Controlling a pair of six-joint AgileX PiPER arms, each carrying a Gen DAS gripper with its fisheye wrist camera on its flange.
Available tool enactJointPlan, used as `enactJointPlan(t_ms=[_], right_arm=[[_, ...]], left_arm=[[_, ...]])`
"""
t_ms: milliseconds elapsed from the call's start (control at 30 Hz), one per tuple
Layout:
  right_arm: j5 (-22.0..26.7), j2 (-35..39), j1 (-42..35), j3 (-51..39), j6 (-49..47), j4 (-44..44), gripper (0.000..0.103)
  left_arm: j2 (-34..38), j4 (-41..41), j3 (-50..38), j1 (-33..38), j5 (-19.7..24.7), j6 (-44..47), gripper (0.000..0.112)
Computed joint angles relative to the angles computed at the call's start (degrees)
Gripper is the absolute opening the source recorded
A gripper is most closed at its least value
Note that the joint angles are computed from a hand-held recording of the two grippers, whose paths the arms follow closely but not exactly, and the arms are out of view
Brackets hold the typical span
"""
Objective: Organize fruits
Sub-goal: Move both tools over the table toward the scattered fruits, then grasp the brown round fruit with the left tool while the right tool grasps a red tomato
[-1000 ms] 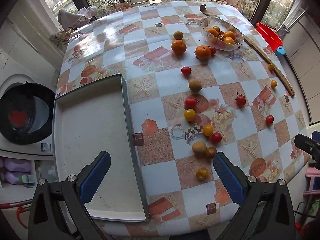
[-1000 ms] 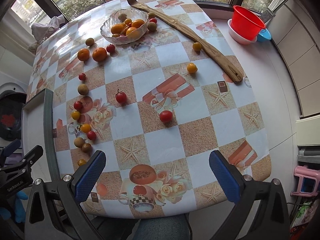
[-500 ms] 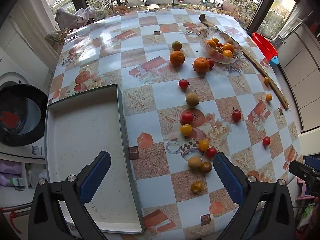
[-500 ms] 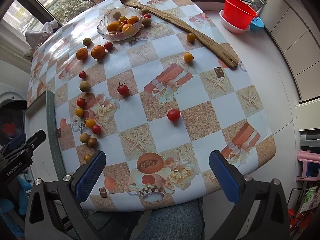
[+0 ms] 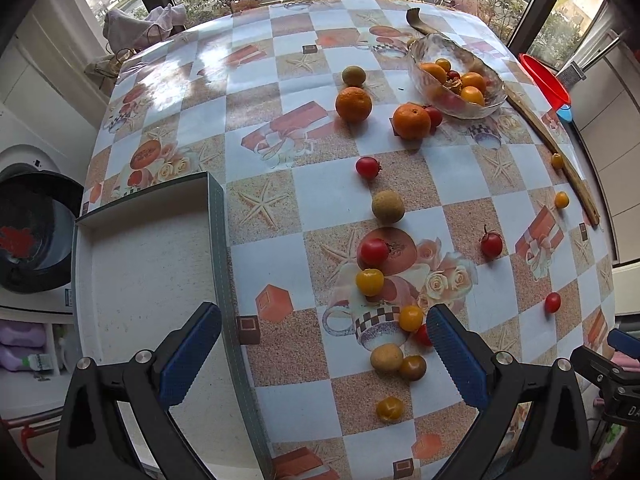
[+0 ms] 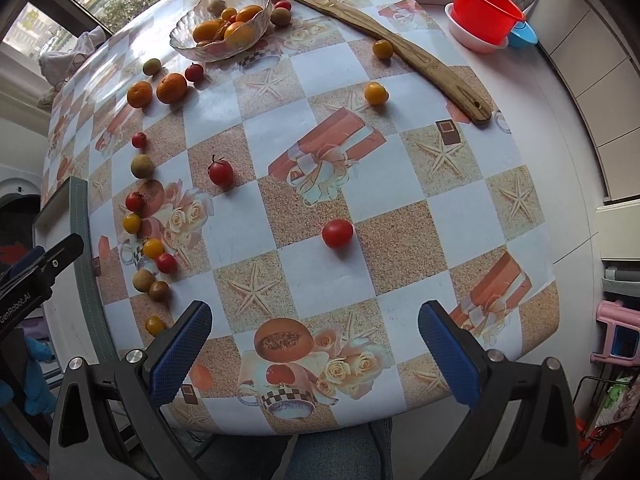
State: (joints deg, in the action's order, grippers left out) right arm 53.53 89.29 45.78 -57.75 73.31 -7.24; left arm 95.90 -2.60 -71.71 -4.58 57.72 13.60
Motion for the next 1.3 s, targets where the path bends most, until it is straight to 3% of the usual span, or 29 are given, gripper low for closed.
enactJointPlan(t_ms=[667,1300], right_arm=[[-15.4,3.8,-4.4,9.8,0.2,-3.0,0.103],[-18.6,2.0,-6.5,13.9,-0.2,-5.5,0.103]], left_arm=[[10.4,1.8,-2.7,-4.4,-9.4,-4.4,0.103],[12.6,1.6,-5.0,-6.6,-11.0,-5.0,0.102]])
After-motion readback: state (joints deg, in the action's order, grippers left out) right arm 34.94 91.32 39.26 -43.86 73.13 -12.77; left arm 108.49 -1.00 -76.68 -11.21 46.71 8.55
